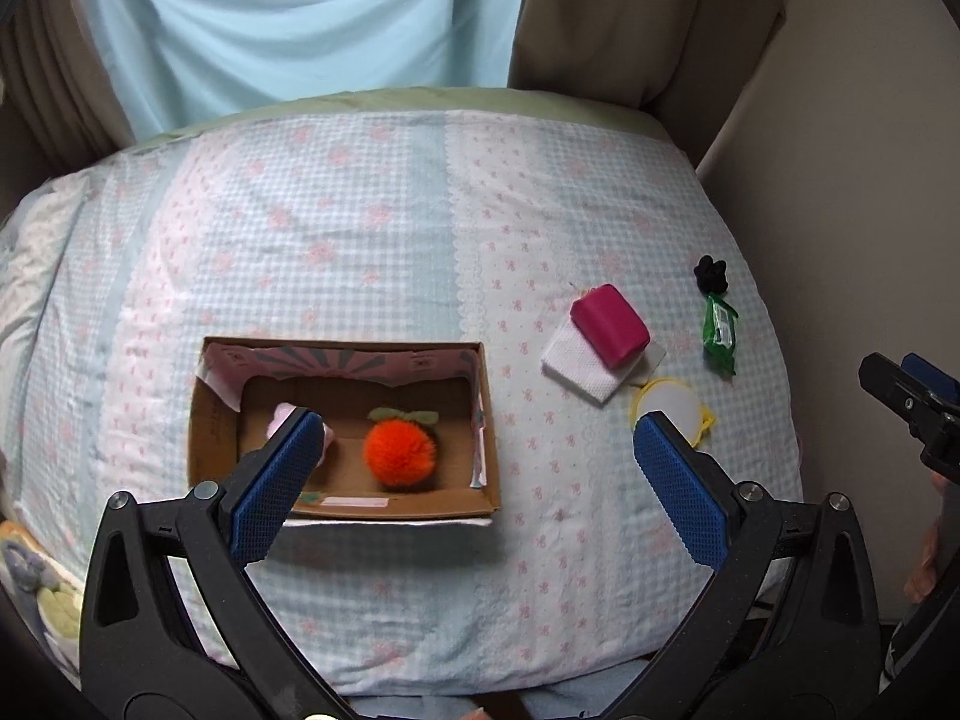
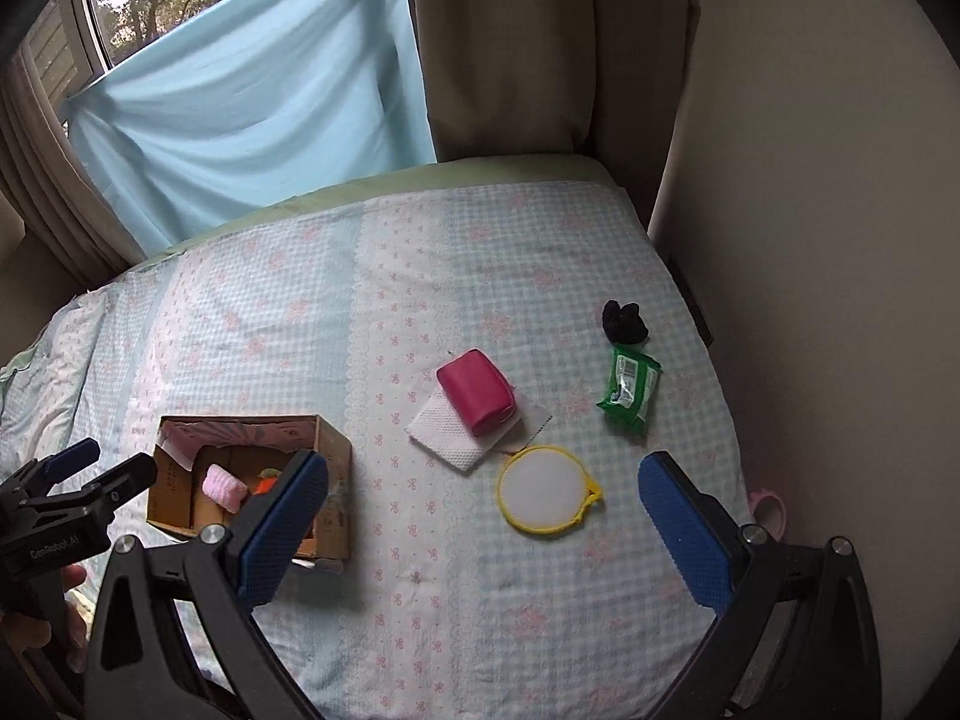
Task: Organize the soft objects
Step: 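Move both tools back toward the magenta pouch and green wipes pack, then grasp the magenta pouch with the left tool while the right tool grasps the green wipes pack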
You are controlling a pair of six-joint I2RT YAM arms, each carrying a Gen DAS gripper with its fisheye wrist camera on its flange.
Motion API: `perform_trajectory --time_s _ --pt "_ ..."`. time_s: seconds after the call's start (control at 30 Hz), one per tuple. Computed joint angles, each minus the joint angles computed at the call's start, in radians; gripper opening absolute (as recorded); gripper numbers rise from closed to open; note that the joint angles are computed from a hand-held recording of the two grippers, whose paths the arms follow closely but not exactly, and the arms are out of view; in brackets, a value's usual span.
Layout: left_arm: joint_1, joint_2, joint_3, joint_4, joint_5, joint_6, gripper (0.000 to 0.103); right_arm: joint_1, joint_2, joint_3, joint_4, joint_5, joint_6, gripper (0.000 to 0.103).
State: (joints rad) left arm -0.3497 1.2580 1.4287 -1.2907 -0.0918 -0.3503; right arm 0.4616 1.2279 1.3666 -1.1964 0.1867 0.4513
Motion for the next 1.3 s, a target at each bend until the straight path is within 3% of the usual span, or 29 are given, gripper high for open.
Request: perform_trajectory --time_s 0.2,0.37,0.57,0.77,0.97,1.1,1.3 --pt "-0.156 0.205 0.083 0.091 -0.016 -0.196 0.103 -0.347 0.005 -0.089 0.082 -0.174 -0.299 0.103" --pt "-0.198 0.387 0.160 0.141 -0.003 -0.260 0.103 -0.533 0.095 -0.109 0.150 -0.254 -0.399 0.103" --pt "-0.195 0.606 0.255 0.201 0.019 -0.285 0.103 -0.657 0.255 -0.107 0.247 -0.328 -0.412 0.103" --pt "-0.181 0.895 0.461 0.224 0.077 -0.288 0.103 -0.702 0.436 -0.083 0.354 -0.352 -0.377 0.103" --pt "-0.165 1.202 0.732 0.175 0.120 -0.280 0.103 -0.711 0.645 -0.054 0.469 -0.338 -0.317 0.103" --pt "-0.163 1.409 0.984 0.064 0.107 -0.295 0.103 -0.702 0.779 -0.036 0.537 -0.315 -0.305 0.100" --pt "-0.158 1.564 1.150 0.006 0.108 -0.330 0.103 -0.685 0.932 0.003 0.594 -0.290 -0.289 0.095"
